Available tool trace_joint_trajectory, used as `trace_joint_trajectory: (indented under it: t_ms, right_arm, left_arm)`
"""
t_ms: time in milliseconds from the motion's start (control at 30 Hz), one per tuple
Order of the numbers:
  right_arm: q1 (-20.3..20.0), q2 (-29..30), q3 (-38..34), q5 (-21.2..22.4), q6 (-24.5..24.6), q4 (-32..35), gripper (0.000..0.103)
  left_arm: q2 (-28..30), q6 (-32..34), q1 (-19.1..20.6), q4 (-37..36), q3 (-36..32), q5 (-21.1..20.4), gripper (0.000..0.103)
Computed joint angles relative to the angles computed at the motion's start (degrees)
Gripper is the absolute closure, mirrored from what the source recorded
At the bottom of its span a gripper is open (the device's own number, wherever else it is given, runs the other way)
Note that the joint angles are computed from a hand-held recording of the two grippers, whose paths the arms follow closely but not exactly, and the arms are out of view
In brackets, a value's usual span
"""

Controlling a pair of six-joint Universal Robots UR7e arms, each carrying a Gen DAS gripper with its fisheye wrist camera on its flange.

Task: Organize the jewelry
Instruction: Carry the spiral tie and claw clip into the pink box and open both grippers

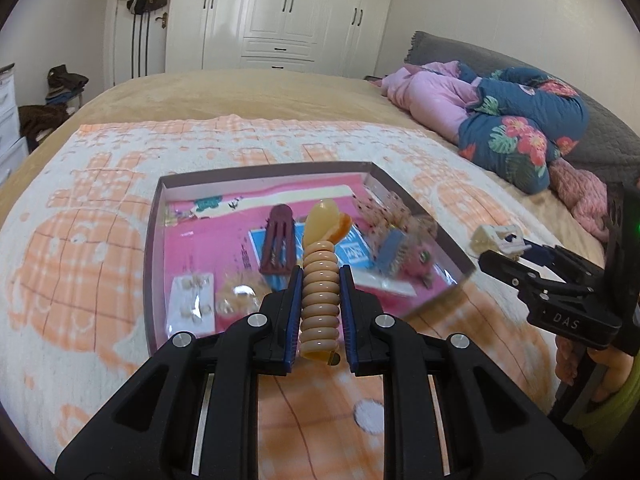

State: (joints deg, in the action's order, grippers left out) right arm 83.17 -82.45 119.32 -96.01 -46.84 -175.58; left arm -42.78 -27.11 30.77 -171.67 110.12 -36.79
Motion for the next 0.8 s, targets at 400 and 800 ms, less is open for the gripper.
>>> trace_joint_trajectory:
  t_ms: [400,800]
  right_arm:
    - [1.8,6.4,-4.0,-3.8,-0.2,-1.0,0.035]
    - [4.5,9.5,-2.9,-4.5,-2.9,-0.9,0.035]
  left_arm:
    - [0.3,1.4,4.5,0.0,-3.1,3.9,0.092]
    - [0.4,0.8,7.2,0.5,-3.0,3.7,0.092]
